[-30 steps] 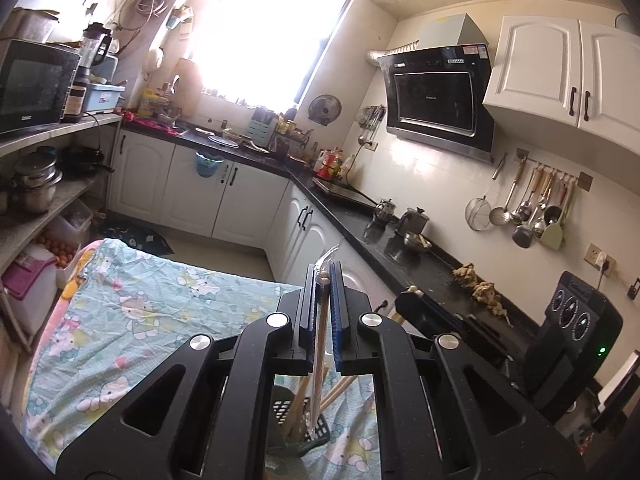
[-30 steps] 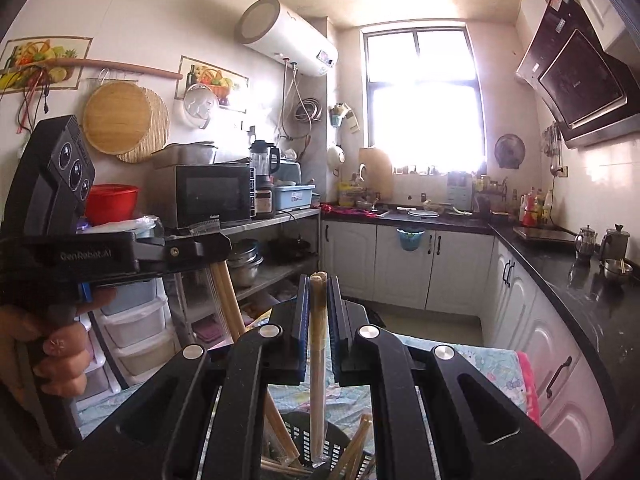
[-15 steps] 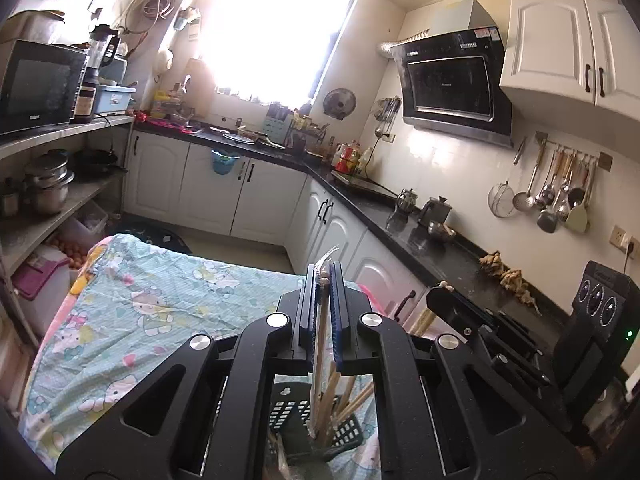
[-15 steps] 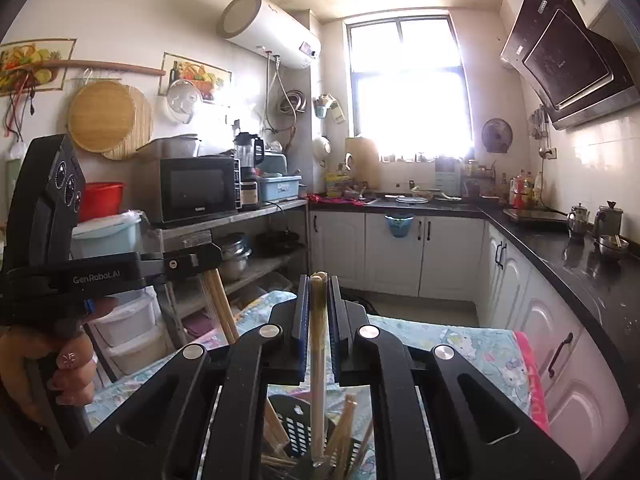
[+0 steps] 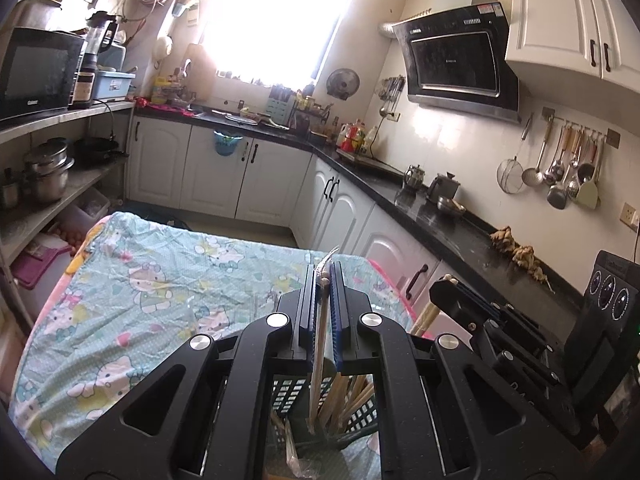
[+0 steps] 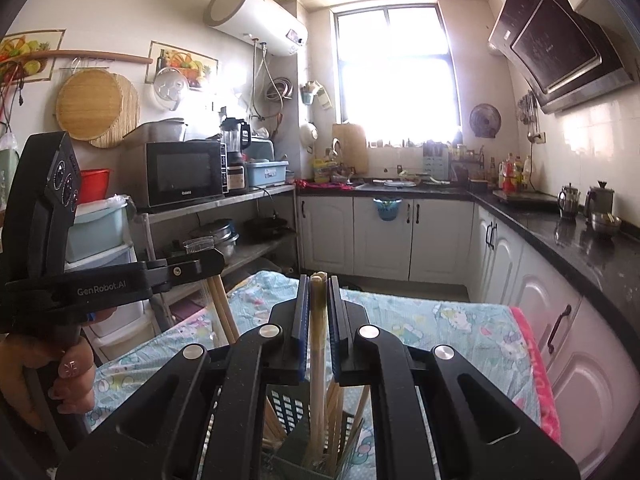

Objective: Organize utensils

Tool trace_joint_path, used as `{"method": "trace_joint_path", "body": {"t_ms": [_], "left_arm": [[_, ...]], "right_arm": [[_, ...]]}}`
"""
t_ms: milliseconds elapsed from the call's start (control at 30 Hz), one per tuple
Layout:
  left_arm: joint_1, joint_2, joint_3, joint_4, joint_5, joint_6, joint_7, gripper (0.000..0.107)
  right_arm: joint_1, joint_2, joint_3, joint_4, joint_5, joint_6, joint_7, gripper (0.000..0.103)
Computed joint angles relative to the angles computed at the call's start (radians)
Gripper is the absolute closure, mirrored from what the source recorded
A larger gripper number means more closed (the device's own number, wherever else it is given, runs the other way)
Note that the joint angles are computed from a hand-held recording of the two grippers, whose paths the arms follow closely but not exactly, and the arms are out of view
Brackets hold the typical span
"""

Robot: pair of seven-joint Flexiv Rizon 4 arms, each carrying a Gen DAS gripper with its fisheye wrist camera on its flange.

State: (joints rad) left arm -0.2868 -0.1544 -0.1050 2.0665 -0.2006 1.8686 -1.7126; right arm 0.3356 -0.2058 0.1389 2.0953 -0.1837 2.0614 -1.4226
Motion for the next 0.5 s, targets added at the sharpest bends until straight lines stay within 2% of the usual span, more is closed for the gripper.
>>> {"method": "trace_joint_path", "body": {"t_ms": [100,200,300,367,433,500], "left_arm": [[0.019,-0.003,-0.019,0.007,0.012,-0.003,-0.007,0.103],[0.071,-0.002,-0.069,0.015,0.042,-0.010,-0.026,0.103],[0.128,0.003,-0.125,0.023,0.069,-0.029,-0.038,0.103],[0.139,0.004,-0.137,0.029,0.075,-0.033,-0.041,0.103],[0.168,0.010,-0.166,0.038,0.079,-0.039,-0.046,0.094],[0.253,0.027,-0.253,0.058,0.090,-0.045,-0.058,0.086]], "right_arm": [[0.034,-0.001,-0.020,0.004,0.047,-0.013,-0.031,0.094],[0.066,0.001,-0.039,0.007,0.096,-0.030,-0.059,0.094],[0.119,0.010,-0.071,0.008,0.165,-0.060,-0.101,0.094],[0.168,0.020,-0.108,0.010,0.217,-0.089,-0.136,0.094],[0.203,0.027,-0.136,0.010,0.256,-0.109,-0.160,0.092],[0.209,0.032,-0.139,0.014,0.269,-0.116,-0.162,0.086]]}}
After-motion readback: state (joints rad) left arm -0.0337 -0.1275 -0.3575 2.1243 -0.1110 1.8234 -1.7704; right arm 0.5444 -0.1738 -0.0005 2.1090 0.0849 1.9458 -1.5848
